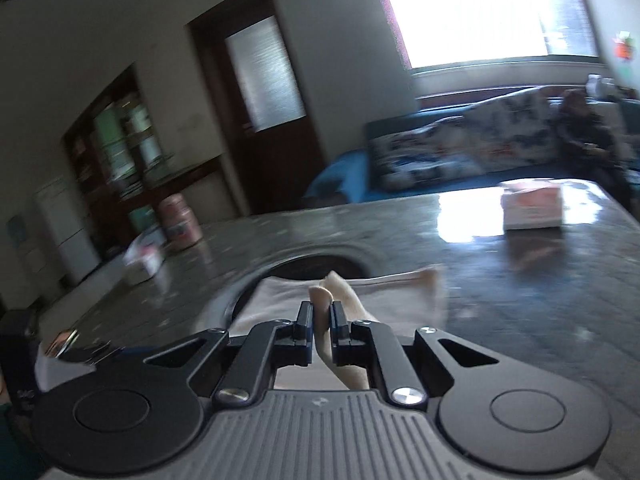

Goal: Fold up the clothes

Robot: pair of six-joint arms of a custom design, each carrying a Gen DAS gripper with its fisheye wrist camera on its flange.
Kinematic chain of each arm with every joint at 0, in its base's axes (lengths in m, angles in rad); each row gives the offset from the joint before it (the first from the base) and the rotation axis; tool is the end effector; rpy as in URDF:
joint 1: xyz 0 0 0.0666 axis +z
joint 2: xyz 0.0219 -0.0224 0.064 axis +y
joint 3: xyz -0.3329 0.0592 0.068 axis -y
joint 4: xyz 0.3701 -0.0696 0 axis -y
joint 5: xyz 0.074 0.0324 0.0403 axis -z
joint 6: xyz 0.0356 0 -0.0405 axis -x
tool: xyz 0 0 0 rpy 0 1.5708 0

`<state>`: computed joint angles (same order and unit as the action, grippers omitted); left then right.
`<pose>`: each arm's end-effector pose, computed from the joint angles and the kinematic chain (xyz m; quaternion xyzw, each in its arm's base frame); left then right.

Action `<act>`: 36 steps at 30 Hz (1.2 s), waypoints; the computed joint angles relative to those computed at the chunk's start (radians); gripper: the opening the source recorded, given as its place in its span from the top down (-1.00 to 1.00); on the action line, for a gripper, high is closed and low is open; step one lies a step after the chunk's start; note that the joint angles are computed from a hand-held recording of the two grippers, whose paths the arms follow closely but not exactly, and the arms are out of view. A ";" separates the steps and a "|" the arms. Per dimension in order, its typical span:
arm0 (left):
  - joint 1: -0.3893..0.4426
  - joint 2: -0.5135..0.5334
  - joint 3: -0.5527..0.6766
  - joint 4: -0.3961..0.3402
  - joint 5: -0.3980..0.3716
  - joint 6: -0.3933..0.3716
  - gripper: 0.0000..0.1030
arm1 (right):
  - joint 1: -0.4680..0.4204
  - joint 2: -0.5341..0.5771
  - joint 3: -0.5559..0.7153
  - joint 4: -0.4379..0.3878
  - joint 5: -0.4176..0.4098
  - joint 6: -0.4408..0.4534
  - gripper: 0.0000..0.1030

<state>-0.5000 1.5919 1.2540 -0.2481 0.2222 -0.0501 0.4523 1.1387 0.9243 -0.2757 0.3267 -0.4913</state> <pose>0.4669 -0.2645 0.2790 0.2883 0.8286 -0.2000 0.4362 0.3657 0.1645 0.3318 0.1001 0.8443 0.1065 0.5155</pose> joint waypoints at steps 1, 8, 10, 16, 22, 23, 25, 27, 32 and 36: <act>0.007 -0.004 -0.005 0.005 0.000 0.004 -1.00 | 0.005 0.026 0.024 0.000 -0.021 0.012 0.86; 0.047 -0.022 -0.034 0.038 -0.004 0.029 -1.00 | 0.050 0.189 0.172 -0.038 -0.124 0.065 0.91; 0.056 -0.022 -0.033 0.035 0.001 0.040 -1.00 | 0.068 0.214 0.193 -0.055 -0.121 0.077 0.91; 0.045 -0.020 -0.023 0.012 0.066 0.027 -1.00 | 0.089 0.180 0.174 -0.122 -0.049 0.086 0.70; -0.015 0.010 0.011 -0.041 0.147 -0.031 -0.63 | 0.100 0.119 0.105 -0.219 0.064 0.046 0.34; -0.023 0.018 0.019 -0.054 0.154 -0.037 -0.58 | 0.102 0.105 0.090 -0.233 0.086 0.041 0.33; -0.038 0.034 0.035 -0.076 0.163 -0.054 -0.44 | 0.113 0.077 0.059 -0.251 0.134 0.032 0.19; -0.050 0.056 0.057 -0.102 0.158 -0.066 -0.31 | 0.114 0.035 0.018 -0.276 0.166 0.006 0.13; -0.069 0.101 0.107 -0.174 0.129 -0.070 -0.04 | 0.099 -0.037 -0.054 -0.313 0.192 -0.086 0.03; -0.080 0.101 0.105 -0.182 0.100 -0.095 0.41 | 0.093 -0.071 -0.094 -0.337 0.205 -0.141 -0.03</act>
<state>-0.5800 1.6930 1.3590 -0.4305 0.3224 -0.1449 0.5458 1.0681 0.8305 -0.6127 0.5315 -0.6323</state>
